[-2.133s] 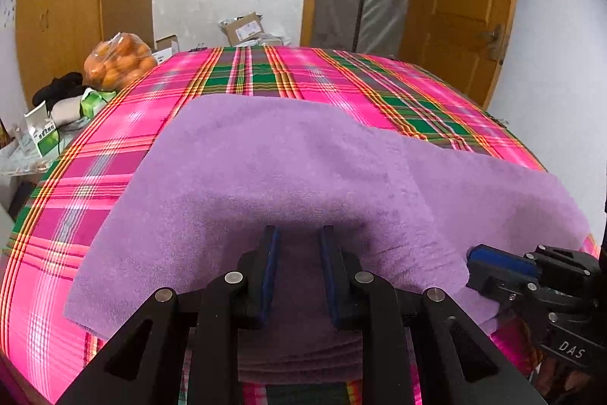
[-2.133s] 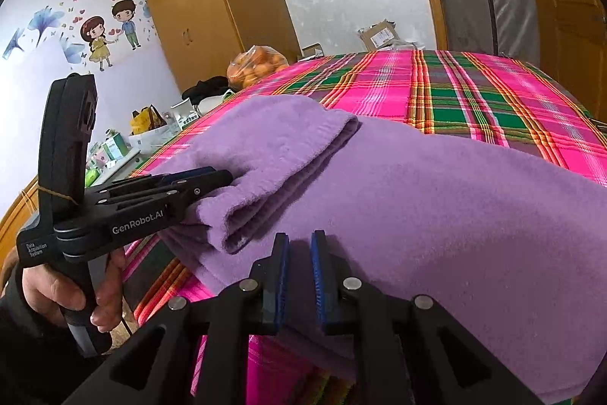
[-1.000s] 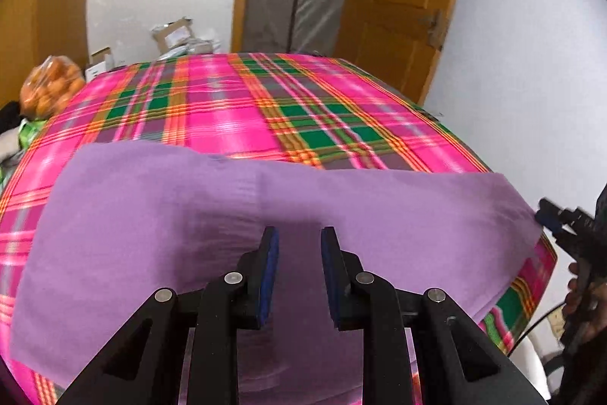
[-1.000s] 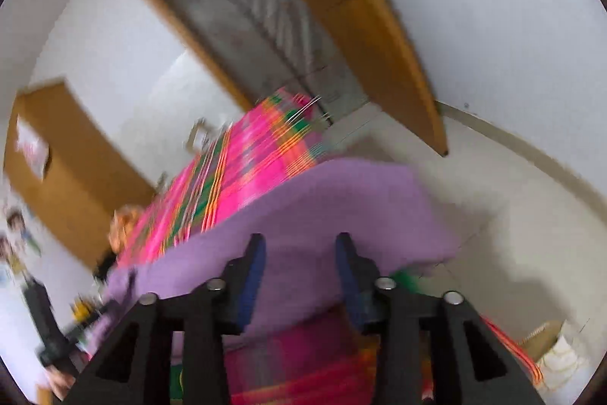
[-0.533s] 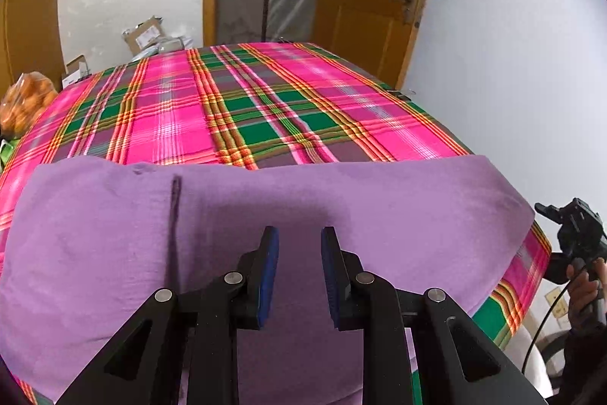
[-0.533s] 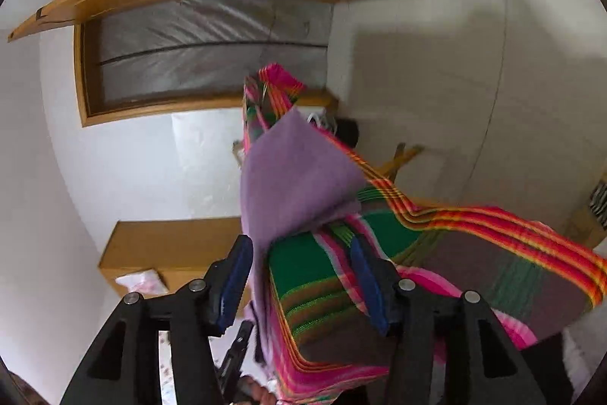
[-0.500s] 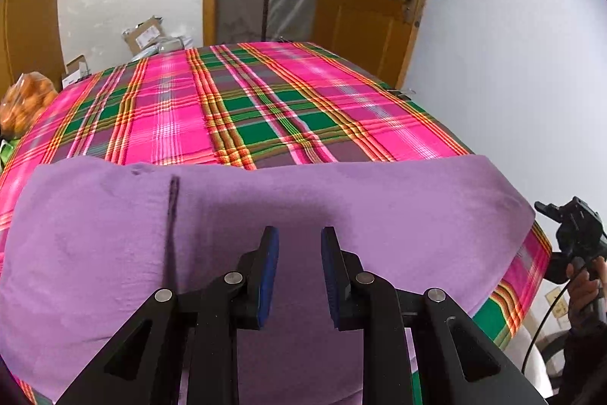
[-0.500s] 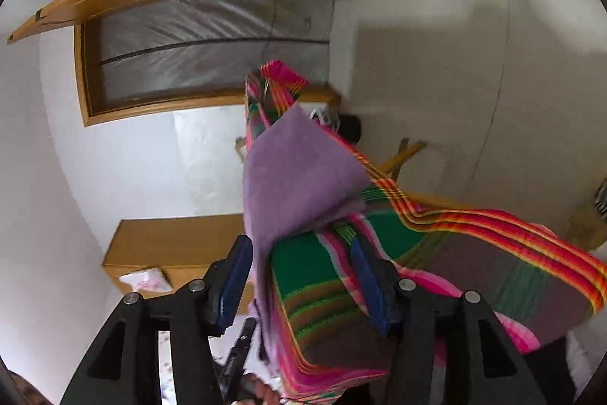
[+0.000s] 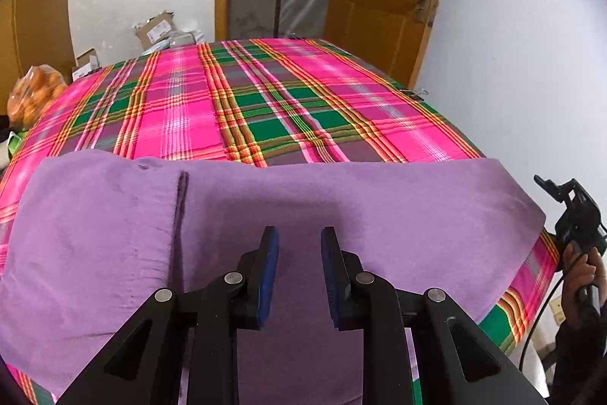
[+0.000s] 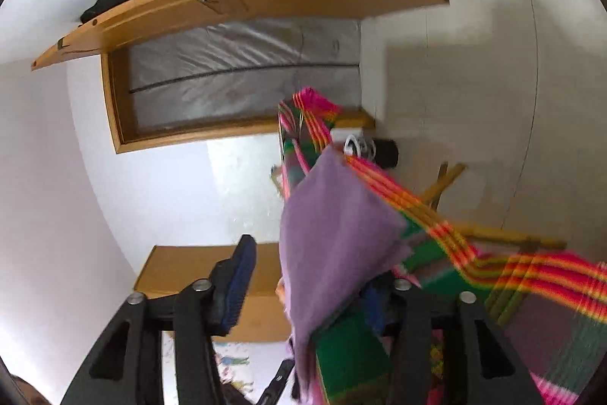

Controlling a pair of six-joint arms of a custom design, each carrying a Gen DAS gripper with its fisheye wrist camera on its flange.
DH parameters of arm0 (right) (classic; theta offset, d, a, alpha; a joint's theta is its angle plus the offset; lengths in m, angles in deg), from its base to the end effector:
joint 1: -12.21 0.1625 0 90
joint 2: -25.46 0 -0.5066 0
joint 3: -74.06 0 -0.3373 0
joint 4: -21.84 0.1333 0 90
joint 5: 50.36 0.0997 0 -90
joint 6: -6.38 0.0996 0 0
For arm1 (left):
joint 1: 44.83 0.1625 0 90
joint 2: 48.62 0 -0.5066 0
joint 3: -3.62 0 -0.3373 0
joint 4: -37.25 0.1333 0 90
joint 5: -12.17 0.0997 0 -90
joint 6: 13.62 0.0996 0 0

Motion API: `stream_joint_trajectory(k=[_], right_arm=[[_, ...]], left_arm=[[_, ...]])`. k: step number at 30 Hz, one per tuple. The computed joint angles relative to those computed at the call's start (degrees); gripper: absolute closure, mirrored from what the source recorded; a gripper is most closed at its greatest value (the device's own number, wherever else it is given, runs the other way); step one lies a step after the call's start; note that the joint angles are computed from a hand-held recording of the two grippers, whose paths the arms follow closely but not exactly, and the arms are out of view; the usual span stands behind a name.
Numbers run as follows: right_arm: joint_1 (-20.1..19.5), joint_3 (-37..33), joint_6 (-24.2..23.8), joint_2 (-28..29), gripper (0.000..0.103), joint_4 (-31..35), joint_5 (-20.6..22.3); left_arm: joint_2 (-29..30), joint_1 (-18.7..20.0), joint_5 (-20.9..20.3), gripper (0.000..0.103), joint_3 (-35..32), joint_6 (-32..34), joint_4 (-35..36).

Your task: Fold clothes

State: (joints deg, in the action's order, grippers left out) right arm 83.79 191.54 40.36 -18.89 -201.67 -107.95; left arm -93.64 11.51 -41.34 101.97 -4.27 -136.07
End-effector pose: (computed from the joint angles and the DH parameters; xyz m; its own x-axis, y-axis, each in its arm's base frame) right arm -0.0069 -0.6117 0.2390 -0.6990 0.1167 -0.7055 0.6595 0.4868 -0.5728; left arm -0.2199 -0.6776 0.2308 -0.7449 0.3127 -0.5894 0.6092 0.6791 -0.4095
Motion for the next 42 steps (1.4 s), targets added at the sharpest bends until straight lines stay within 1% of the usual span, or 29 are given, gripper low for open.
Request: stream_joint_trajectory(k=[2, 3, 4, 5, 8, 14, 19, 23, 28, 33, 34, 40, 42], right_arm=[[0.8, 0.0, -1.9, -0.6, 0.072, 0.9, -2.5], [1.2, -0.4, -3.0, -0.7, 0.077, 1.9, -3.3], [1.6, -0.6, -4.1, -1.0, 0.086, 2.6, -3.8], [2.0, -0.7, -4.9, -1.2, 0.089, 2.7, -4.5], [3.1, -0.9, -7.6, -2.0, 0.094, 2.8, -6.5], [6.4, -0.9, -14.1, -5.0, 0.094, 4.8, -10.0], [10.6, -2.8, -19.2, -6.4, 0.094, 8.4, -13.1], [14.0, -4.7, -22.3, -6.4, 0.094, 11.8, -15.6], [18.5, -8.1, -26.1, -4.8, 0.094, 16.5, -17.6], [22.1, -11.1, -29.3, -2.7, 0.094, 21.2, -19.6], [23.0, -12.2, -30.2, -1.9, 0.094, 22.9, -20.4], [25.9, -15.0, -32.2, 0.9, 0.094, 29.6, -22.3], [26.9, -16.5, -32.8, 2.3, 0.094, 31.7, -23.6]], left_arm=[[-0.2, 0.0, 0.0, 0.079, 0.0, 0.1, -0.4], [-0.2, 0.0, -0.1, 0.079, 0.0, 0.1, -0.6], [-0.3, 0.0, -0.2, 0.079, 0.1, 0.2, -0.8], [-0.4, 0.0, -0.4, 0.079, 0.1, 0.3, -1.0], [-0.7, -0.1, -0.8, 0.079, 0.5, 0.6, -1.8], [-2.0, 0.0, -1.9, 0.079, 2.2, 1.0, -4.1], [-3.4, 0.3, -2.8, 0.079, 3.7, 1.3, -6.3], [-4.6, 0.8, -3.7, 0.079, 5.0, 1.3, -8.1], [-6.2, 1.7, -4.6, 0.079, 6.6, 1.2, -9.9], [-7.7, 2.4, -5.7, 0.079, 8.1, 1.6, -11.7], [-8.1, 2.5, -5.9, 0.079, 8.6, 1.7, -12.3], [-9.8, 3.1, -6.1, 0.079, 10.3, 1.5, -13.9], [-10.3, 3.2, -6.2, 0.079, 10.9, 1.4, -14.2]])
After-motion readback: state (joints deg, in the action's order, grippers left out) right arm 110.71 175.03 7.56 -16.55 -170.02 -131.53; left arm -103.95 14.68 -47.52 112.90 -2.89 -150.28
